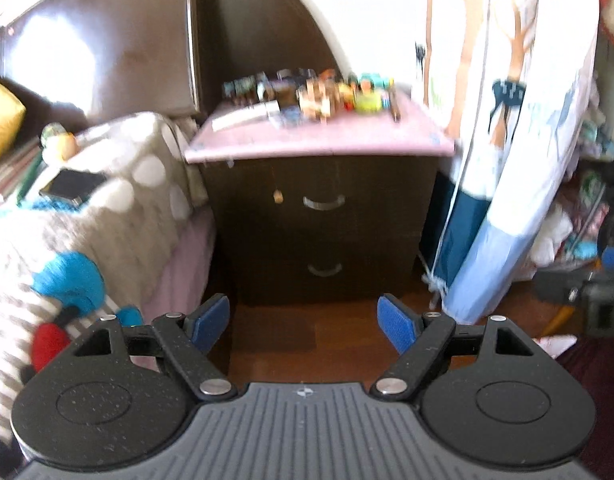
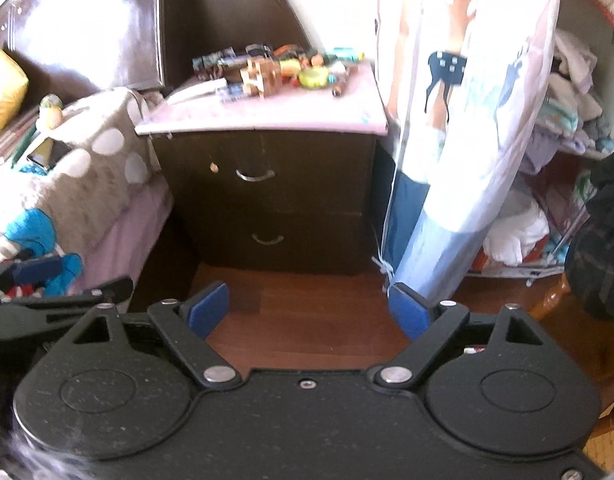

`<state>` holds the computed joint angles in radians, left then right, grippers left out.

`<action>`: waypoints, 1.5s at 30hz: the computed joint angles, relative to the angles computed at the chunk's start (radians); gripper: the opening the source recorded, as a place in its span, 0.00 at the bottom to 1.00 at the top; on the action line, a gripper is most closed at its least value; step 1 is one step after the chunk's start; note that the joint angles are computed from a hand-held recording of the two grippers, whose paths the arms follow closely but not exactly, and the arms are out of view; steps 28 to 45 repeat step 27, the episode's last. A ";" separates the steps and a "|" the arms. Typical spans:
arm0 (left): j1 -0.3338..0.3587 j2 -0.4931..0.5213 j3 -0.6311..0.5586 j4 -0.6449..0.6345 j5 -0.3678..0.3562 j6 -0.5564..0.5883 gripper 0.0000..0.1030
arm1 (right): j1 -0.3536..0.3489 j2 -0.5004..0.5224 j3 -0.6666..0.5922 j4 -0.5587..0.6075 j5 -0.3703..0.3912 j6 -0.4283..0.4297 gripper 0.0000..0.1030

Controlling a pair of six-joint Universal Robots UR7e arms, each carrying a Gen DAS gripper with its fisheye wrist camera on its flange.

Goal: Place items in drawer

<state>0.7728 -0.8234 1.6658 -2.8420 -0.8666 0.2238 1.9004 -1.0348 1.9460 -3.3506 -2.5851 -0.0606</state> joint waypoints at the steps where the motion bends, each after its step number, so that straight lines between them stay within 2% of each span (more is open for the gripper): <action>1: -0.007 -0.008 0.002 -0.007 -0.001 0.004 0.79 | 0.008 0.000 -0.001 -0.010 -0.004 -0.009 0.87; 5: -0.033 -0.043 0.021 -0.060 -0.020 0.037 0.79 | 0.035 -0.006 0.001 -0.037 -0.004 -0.025 0.87; 12: -0.057 -0.095 0.039 -0.067 -0.084 0.010 0.79 | 0.078 -0.005 -0.002 -0.065 -0.015 -0.059 0.87; 20: -0.074 -0.119 0.063 -0.085 -0.076 0.034 0.79 | 0.101 0.015 -0.012 -0.111 -0.045 -0.113 0.88; 45: -0.070 -0.131 0.072 -0.074 -0.088 0.026 0.79 | 0.106 0.021 -0.017 -0.101 -0.050 -0.110 0.88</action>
